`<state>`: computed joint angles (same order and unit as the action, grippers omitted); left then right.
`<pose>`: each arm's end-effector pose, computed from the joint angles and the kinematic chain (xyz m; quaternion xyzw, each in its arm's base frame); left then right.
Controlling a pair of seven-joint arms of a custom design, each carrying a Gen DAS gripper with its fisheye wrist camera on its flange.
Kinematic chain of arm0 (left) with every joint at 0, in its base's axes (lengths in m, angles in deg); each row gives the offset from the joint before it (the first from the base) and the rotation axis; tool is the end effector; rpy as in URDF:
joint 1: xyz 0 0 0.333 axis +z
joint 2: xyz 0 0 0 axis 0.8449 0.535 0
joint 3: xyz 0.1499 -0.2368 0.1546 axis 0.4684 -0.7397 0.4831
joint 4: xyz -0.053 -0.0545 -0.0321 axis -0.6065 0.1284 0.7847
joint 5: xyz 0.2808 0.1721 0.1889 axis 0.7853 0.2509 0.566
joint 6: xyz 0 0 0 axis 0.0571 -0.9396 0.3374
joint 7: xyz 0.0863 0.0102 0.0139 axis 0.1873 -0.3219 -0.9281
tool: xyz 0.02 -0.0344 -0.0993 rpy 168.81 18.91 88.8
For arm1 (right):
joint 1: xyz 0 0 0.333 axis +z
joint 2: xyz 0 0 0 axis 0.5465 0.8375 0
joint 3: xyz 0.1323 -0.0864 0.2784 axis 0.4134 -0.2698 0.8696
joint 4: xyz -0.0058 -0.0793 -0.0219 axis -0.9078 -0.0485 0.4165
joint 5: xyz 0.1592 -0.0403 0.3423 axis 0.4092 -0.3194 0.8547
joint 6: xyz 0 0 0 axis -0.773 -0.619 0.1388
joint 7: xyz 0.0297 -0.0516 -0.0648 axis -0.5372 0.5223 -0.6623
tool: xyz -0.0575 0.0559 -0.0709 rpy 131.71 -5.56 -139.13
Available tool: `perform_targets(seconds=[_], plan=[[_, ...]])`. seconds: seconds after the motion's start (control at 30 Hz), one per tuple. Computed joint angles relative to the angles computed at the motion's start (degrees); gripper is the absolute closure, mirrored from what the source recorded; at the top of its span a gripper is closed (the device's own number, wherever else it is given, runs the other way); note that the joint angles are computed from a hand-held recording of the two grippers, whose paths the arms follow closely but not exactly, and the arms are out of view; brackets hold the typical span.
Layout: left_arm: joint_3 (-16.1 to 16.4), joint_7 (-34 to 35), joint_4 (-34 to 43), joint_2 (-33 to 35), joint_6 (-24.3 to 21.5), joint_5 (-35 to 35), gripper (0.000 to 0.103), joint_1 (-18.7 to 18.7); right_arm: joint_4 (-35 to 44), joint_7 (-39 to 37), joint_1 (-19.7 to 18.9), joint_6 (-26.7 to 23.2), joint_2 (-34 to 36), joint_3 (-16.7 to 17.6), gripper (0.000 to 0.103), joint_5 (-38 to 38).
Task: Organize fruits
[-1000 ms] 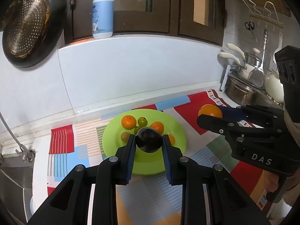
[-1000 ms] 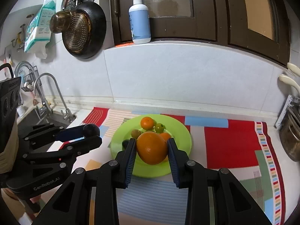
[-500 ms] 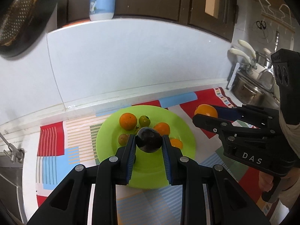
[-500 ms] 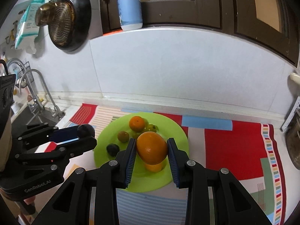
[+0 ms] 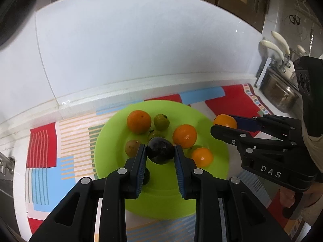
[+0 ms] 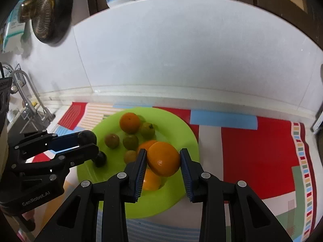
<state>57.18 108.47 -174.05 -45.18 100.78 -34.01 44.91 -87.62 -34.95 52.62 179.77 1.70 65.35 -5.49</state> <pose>0.5882 -0.2432 0.4136 -0.6862 0.6279 -0.2812 0.2362 0.6666 0.2914 0.4073 -0.8211 0.4234 -0.1235 0.3622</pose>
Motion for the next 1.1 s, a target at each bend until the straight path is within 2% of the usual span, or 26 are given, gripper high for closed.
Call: perform_targets(seconds=[0.23, 0.43, 0.53, 0.83, 1.1], plan=[[-0.55, 3.40, 1.40, 2.24, -0.58, -3.09, 0.075, 0.51, 3.28, 2.56, 0.61, -2.33, 3.03, -1.40, 0.069, -1.96], [0.13, 3.57, 1.90, 2.74, -0.65, -2.90, 0.075, -0.15, 3.99, 2.88, 0.04, -2.55, 3.81, -0.93, 0.068, -1.96], [0.25, 3.30, 1.75, 2.49, -0.44, -2.85, 0.073, -0.19, 3.75, 2.34, -0.26, -1.98, 3.60, -0.50, 0.061, -1.45], [0.94, -2.58, 0.06, -1.14, -2.48, 2.89, 0.067, -1.83, -0.30, 0.52, -0.94, 0.23, 0.19, 0.56, 0.061, 0.41], [-1.15, -11.09, -4.27, -7.83, -6.71, 9.44, 0.062, -2.24, -9.33, -4.20, -2.17, 4.72, -7.45, 2.87, 0.061, 6.12]])
